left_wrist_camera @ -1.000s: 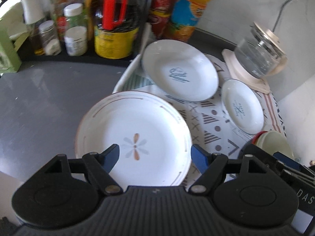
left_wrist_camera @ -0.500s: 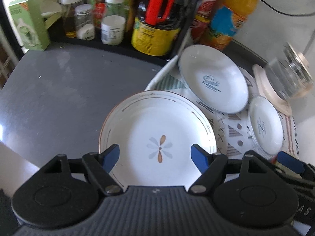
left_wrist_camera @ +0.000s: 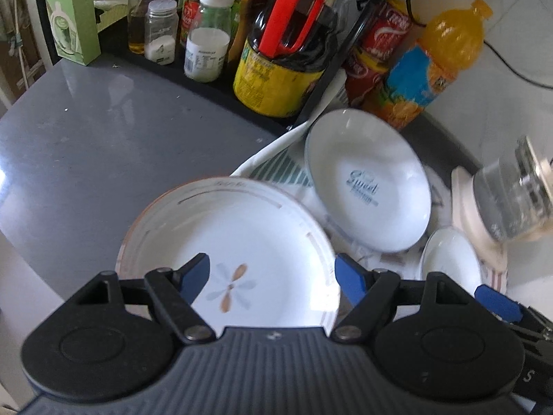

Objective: Organize plates and bowls
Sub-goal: 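Move both grippers toward the white 'Sweet' plate, then close both grippers on the rim of the 'Sweet' plate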

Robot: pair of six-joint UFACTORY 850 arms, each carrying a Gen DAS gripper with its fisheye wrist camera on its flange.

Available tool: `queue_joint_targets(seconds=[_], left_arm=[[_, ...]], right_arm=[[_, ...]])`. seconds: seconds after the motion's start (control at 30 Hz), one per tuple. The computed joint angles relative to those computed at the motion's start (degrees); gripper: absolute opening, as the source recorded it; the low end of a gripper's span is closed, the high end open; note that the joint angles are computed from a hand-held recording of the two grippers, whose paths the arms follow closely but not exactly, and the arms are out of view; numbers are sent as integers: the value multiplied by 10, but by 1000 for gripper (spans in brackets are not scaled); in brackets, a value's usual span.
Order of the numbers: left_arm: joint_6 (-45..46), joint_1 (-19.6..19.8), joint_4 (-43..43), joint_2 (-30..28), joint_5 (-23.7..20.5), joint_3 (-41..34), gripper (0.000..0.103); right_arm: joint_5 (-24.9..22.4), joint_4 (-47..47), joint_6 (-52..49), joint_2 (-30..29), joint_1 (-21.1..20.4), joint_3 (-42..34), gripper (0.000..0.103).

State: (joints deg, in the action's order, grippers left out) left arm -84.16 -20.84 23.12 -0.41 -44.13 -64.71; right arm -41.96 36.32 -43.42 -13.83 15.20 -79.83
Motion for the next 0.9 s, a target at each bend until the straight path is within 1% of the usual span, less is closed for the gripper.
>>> queue_joint_targets(seconds=[0.13,0.2,0.33,0.4,0.43,0.5,0.57,0.6,0.67,0.7,0.83,0.9], left_arm=[[-45,4,22,-17,17,-12,74],[-67,7,38,-23,35,-14,73],[-82,20,46,-43,66,-22,66],[-80,30,37,-55,81,-26,57],[-82,34,37,-61,89,-29,57],[-88,42,40,-71,100,-32,50],[-92,50,39,-81,116,-35,46],[-89,55,33,-86,123,-35,43],[-83,63,21,-96,135,-37,40],[-78,68,13,-101,142,-37,36],[-56,83,-17,-116,162,-36,29],[-45,90,-32,-122,169,-35,24]], right_arm=[[-15,8,-8,-38,-12,-38,99],[-24,4,2,-60,-17,-59,92],[-49,9,42,-105,-27,-103,86],[-56,15,55,-128,-31,-126,80],[-56,14,60,-137,-31,-135,79],[-56,9,70,-157,-31,-157,74],[-63,14,77,-177,-32,-178,71],[-69,13,89,-189,-33,-192,70],[-77,11,113,-210,-33,-214,67],[-81,12,124,-219,-34,-224,65],[-95,-2,185,-259,-34,-263,60],[-96,-21,216,-274,-31,-277,54]])
